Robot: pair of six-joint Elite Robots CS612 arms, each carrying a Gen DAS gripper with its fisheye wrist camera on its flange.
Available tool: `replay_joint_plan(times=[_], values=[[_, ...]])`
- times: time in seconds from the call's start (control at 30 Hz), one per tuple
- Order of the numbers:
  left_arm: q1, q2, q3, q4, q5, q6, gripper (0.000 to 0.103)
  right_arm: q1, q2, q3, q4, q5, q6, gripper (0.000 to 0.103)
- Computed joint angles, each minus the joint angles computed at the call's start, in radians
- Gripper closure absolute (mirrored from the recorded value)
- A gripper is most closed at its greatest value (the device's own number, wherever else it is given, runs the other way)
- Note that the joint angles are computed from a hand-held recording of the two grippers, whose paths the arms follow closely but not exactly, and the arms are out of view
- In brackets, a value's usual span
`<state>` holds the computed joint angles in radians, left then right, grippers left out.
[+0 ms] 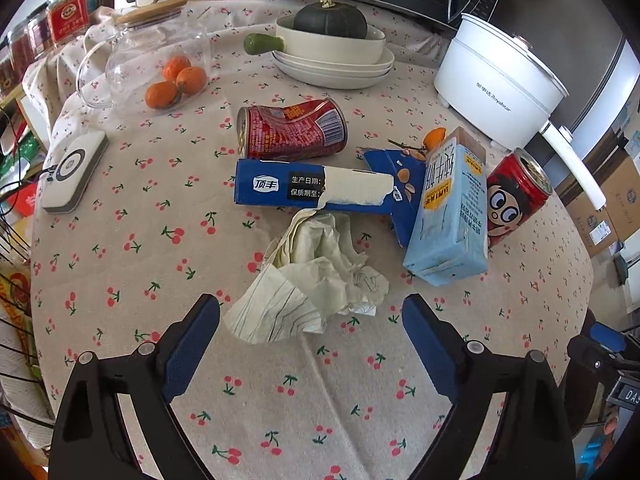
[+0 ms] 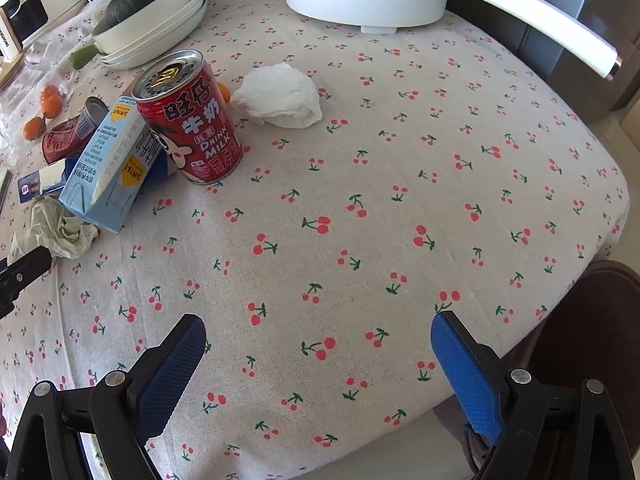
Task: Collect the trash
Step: 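Move both tools back over the table toward the crumpled tissue, then grasp the crumpled beige tissue with the left gripper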
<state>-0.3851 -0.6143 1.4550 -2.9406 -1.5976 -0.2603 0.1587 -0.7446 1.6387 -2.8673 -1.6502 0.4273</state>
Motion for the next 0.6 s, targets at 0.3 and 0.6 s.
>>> replay_joint_plan(times=[0.3,0.6], values=[[0.009,0.016,-0.022,0.005,-0.032,-0.064,0.062,-0.012,-0.016,0.025,-0.017,-0.023,0.014,0.009],[0.048,-0.044,0.058,-0.036,-0.071,-0.12,0.064,0.011,-0.001,-0.015,-0.077,0.014,-0.011,0.009]])
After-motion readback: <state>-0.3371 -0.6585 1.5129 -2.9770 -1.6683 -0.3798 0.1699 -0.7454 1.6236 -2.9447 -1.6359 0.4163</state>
